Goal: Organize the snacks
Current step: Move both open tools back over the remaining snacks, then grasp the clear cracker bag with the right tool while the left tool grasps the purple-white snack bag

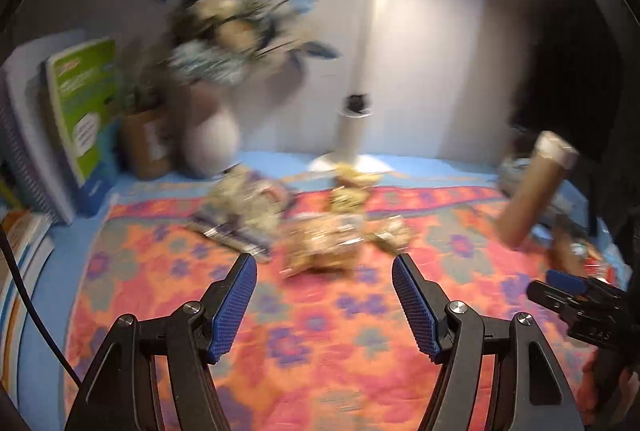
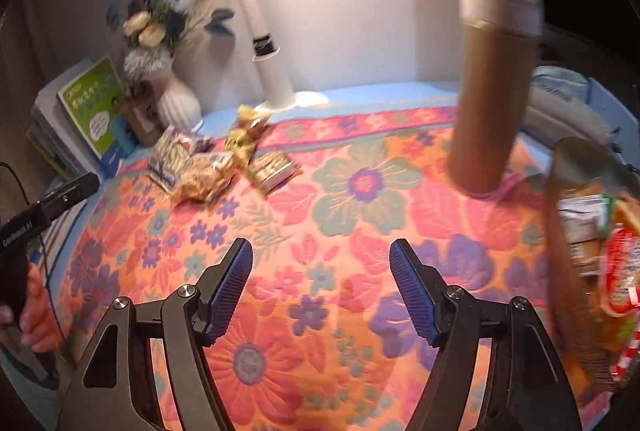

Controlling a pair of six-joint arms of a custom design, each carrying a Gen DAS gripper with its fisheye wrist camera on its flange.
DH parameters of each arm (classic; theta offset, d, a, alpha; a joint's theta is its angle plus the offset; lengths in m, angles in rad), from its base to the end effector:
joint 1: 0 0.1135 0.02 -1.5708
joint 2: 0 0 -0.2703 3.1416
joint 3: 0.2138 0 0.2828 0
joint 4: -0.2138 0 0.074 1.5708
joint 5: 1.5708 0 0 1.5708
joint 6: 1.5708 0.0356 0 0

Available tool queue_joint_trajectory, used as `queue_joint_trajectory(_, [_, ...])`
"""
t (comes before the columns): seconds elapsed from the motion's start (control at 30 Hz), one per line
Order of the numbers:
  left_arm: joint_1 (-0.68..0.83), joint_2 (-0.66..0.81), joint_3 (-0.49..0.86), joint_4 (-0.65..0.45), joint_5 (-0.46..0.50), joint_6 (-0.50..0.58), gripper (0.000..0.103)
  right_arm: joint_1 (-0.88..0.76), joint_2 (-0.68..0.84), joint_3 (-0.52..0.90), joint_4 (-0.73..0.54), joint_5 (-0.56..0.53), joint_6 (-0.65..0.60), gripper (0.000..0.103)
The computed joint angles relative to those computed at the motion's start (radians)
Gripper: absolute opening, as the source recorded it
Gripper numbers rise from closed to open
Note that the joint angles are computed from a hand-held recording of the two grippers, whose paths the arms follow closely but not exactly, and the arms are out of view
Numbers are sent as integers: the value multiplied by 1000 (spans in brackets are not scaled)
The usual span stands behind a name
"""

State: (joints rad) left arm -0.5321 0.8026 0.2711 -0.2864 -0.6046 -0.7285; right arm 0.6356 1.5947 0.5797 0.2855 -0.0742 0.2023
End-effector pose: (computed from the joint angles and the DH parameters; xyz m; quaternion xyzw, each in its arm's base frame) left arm 0.1580 -0.0696 0.1442 -0.1960 0.8728 0.0168 0.4467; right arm 0.2438 0.1831 0.1076 -0.2109 0.8876 0.1969 0.3590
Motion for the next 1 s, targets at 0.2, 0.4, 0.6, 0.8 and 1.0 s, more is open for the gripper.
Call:
queue_joint_trajectory(0.2, [285,185,-170,282,171,51,67,75,237,87,99,55,0,71])
queue_joint_trajectory(0.4, [357,414,-182,497,238,75,66,102,317,145,62,114,-24,73])
queue_joint_trajectory(0.6, [370,393,-201,512,268,79,66,120,332,167,35,130,-53,78])
queue_joint_trajectory(0.8, [439,376,-194,491,345,108,66,110,329,195,-27,45,-100,79])
queue_joint_trajectory(1.0, [517,290,-49,289,370,291,77,81,293,358,-246,-160,-144,84])
